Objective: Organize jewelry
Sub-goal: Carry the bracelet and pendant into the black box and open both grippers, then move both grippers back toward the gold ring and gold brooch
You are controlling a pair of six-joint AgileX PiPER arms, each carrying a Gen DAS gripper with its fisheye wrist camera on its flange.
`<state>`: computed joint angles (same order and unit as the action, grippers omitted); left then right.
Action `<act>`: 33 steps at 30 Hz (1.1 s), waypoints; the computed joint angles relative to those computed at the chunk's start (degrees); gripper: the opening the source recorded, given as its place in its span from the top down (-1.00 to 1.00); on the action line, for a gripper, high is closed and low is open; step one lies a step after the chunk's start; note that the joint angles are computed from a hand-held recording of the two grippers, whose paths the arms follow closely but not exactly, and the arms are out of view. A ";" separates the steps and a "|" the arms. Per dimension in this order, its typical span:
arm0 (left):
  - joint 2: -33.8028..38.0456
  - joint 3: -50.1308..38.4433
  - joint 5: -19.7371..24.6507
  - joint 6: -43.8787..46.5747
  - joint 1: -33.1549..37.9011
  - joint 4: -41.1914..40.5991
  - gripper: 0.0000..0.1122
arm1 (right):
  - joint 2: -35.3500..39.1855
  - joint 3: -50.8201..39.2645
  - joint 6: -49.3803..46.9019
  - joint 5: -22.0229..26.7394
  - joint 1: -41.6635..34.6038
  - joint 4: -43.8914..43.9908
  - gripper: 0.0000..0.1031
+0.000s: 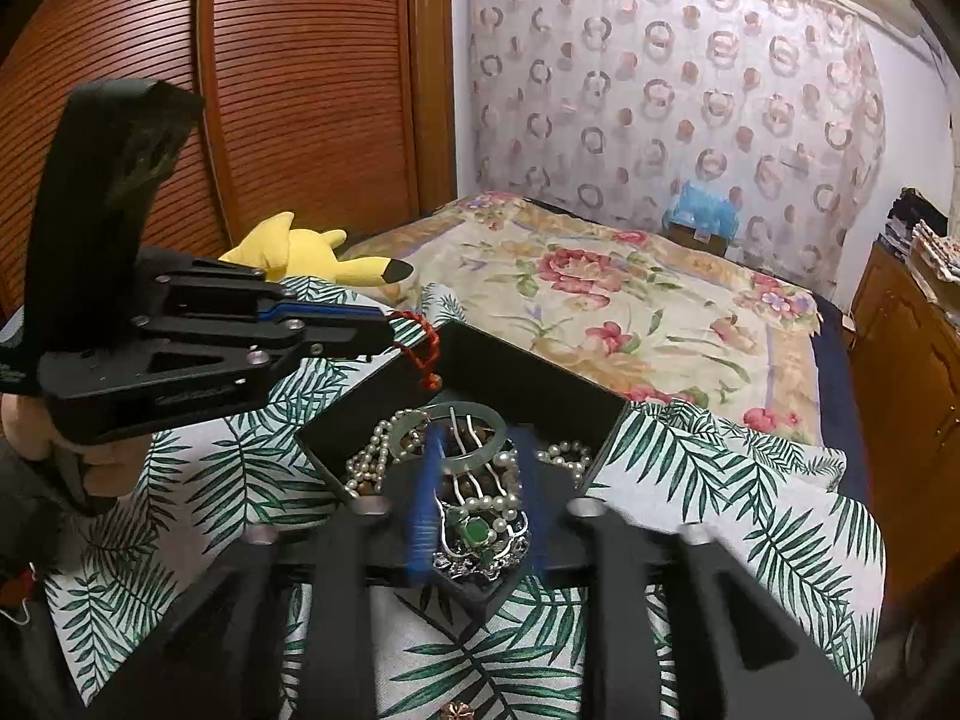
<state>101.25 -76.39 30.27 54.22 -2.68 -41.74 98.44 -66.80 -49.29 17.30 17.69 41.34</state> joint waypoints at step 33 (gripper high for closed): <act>-1.34 4.80 -5.74 -7.10 -1.12 5.35 -0.42 | -10.95 22.52 -25.55 -6.67 -7.47 28.36 0.21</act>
<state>99.91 -71.59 24.53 47.12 -3.80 -36.39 87.48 -44.28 -74.83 10.63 10.21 69.70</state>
